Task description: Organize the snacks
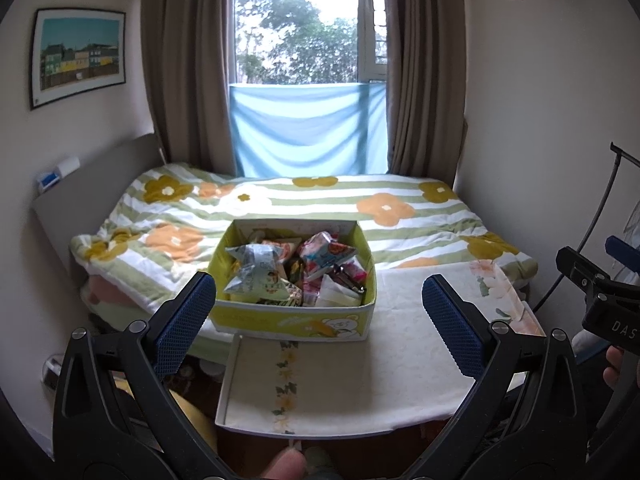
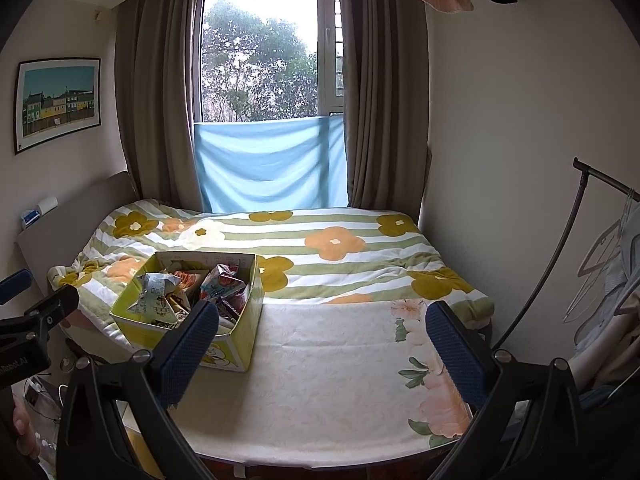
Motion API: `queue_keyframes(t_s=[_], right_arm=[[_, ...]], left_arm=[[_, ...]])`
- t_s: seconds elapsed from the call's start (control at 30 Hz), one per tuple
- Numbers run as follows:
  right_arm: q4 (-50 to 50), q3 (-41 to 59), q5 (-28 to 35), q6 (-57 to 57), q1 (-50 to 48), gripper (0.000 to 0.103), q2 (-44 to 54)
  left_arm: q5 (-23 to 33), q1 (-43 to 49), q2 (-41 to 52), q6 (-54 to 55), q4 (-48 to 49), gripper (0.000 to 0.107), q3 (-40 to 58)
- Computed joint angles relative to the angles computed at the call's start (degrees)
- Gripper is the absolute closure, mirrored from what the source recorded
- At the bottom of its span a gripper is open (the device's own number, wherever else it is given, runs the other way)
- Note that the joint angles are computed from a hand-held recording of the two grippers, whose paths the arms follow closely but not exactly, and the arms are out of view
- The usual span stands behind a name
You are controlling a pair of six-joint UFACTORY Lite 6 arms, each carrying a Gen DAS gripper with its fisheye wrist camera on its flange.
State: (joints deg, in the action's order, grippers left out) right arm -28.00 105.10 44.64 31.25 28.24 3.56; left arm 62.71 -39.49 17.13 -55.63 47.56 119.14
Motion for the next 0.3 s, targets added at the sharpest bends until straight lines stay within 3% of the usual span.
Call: queue_keyframes(t_s=[0.13, 0.3], right_arm=[[1.9, 1.8, 0.8, -1.2, -0.4, 0.000, 1.8], [1.7, 3.8, 1.6, -1.0, 0.4, 0.000, 4.4]], left_arm=[[0.9, 1.1, 1.2, 0.9, -1.5, 0.004, 1.6], [-3.7, 3.8, -0.8, 0.7, -3.0, 0.004, -3.1]])
